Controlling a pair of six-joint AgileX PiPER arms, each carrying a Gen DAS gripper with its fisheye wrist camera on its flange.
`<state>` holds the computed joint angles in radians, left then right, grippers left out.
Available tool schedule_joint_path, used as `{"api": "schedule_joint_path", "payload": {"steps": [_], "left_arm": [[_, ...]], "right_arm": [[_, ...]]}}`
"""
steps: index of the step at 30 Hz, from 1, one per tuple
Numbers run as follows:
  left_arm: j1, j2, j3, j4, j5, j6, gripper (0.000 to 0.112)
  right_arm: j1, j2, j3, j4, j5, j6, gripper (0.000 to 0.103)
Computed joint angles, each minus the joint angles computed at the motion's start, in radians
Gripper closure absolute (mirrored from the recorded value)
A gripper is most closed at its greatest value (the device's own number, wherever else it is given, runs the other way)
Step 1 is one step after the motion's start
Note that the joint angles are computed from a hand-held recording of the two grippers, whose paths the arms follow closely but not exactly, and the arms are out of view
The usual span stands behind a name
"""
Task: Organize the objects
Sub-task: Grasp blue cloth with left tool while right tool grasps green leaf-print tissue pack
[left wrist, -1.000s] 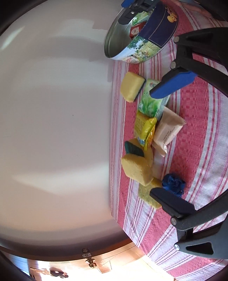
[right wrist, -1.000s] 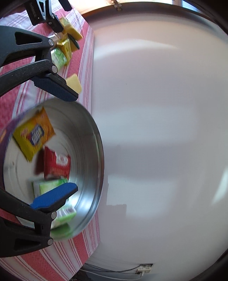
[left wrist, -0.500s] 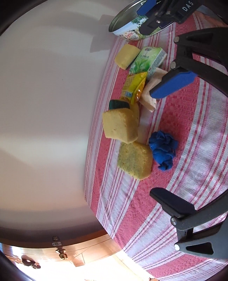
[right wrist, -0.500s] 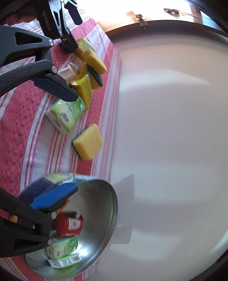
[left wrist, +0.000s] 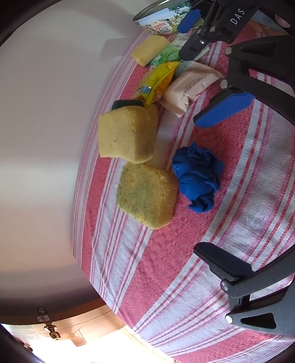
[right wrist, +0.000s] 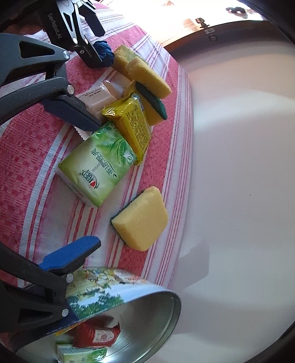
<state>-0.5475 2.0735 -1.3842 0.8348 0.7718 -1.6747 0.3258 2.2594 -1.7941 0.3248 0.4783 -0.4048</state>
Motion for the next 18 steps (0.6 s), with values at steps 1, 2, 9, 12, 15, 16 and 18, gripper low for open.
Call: {"api": "schedule_joint_path", "payload": {"steps": [1,2,9,12,15,16,18], "left_arm": [[0.007,0.011,-0.016,-0.029,-0.006,0.038,0.011],[0.008,0.021,-0.032,-0.044,0.005,0.060,0.011],[-0.005,0.032,-0.055,-0.026,0.017,0.078,0.031],[-0.011,0.018,-0.040,0.002,0.017,0.047,0.056],[-0.003,-0.001,-0.011,0.020,-0.014,0.022,0.059],[0.000,-0.006,-0.002,0.024,-0.023,0.016,0.060],[0.003,-0.014,0.011,0.033,-0.039,0.006,0.060]], "right_arm": [[0.004,0.020,-0.035,-0.017,0.029,0.016,0.008],[0.006,0.040,-0.069,-0.030,0.056,0.029,0.008],[0.007,0.103,-0.172,-0.043,0.153,0.042,0.008],[0.016,0.086,-0.139,-0.069,0.126,0.036,0.019],[0.021,0.076,-0.121,-0.073,0.111,0.017,0.030],[0.019,0.073,-0.114,-0.063,0.107,0.005,0.033],[0.014,0.063,-0.093,-0.049,0.097,-0.015,0.035]]}}
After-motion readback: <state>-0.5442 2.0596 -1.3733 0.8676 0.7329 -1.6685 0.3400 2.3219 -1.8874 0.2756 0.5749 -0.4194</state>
